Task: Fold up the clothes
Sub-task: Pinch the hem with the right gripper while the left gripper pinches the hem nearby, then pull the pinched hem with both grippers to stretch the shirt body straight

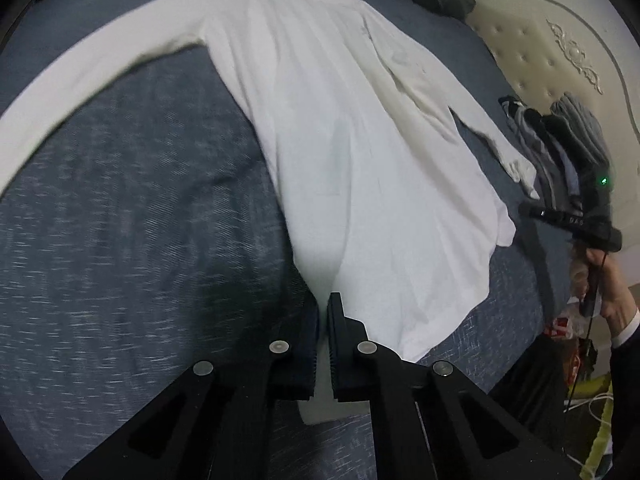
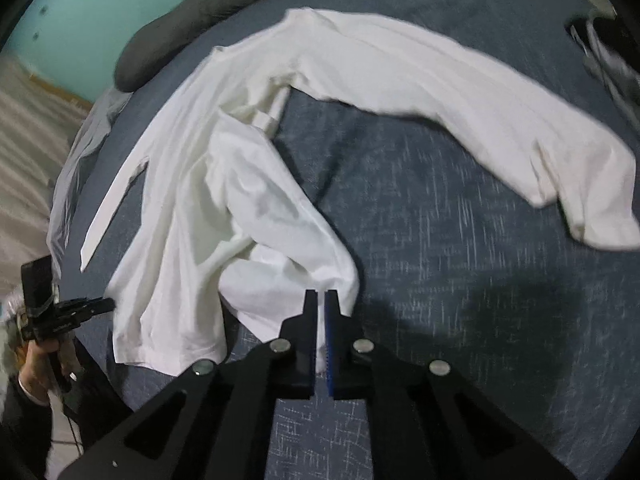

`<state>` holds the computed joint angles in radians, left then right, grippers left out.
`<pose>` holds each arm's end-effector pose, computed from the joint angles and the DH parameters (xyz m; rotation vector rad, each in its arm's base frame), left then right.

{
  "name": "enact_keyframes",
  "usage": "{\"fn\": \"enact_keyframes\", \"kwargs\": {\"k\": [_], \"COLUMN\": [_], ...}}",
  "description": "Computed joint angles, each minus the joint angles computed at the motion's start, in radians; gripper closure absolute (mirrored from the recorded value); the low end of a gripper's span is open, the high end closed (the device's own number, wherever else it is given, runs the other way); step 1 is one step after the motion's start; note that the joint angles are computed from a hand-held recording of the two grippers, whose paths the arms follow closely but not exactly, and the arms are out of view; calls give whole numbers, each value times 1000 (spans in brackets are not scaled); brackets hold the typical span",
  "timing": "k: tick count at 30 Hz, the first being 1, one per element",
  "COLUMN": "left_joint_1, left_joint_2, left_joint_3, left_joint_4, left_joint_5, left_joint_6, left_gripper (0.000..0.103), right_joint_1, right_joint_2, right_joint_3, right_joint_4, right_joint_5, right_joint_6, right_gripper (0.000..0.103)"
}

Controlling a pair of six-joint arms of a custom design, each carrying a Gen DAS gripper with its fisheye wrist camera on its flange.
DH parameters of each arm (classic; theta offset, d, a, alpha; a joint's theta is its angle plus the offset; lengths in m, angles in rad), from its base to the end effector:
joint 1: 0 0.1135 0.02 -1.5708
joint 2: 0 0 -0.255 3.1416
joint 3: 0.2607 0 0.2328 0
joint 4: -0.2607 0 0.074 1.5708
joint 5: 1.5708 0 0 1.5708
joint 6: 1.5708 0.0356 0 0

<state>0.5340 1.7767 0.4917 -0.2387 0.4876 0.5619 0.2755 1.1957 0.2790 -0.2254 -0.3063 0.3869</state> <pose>0.1790 0.0865 0.0589 0.0554 2.7942 -0.5591 0.1471 0.0527 0.1106 0.0614 2.7747 0.6013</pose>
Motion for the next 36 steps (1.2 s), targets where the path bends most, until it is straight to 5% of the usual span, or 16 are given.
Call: {"fn": "enact_keyframes", "kwargs": {"k": [3,10,13,14,28,36], "left_joint_1": [37,197,264,272,398,461], "left_joint_2": [-36,-70,-62,-59,-109,-136], "left_joint_3": [15,128,186,198,299,361], "left_joint_4": [-47,-246,-318,-325,-470,-567], "left_joint_5": [-3,-9,-12,-13,-28,-26], "left_joint_6": [27,189,251,255,367,432], "left_gripper": [99,98,99,99,98,98], "right_joint_1": [35,128,161,170,190,236], "right_joint_2": [62,228,211,199,-305,-463], "right_joint_3": [-11,-21,-36,-36,79,219], "right_joint_4": [50,206,231,222,-307,-569], "right_joint_5": [16,33,44,50,96,127], "right_joint_6": [44,130,146,148,91,77], "right_gripper": [63,64,92,93,98,98]}}
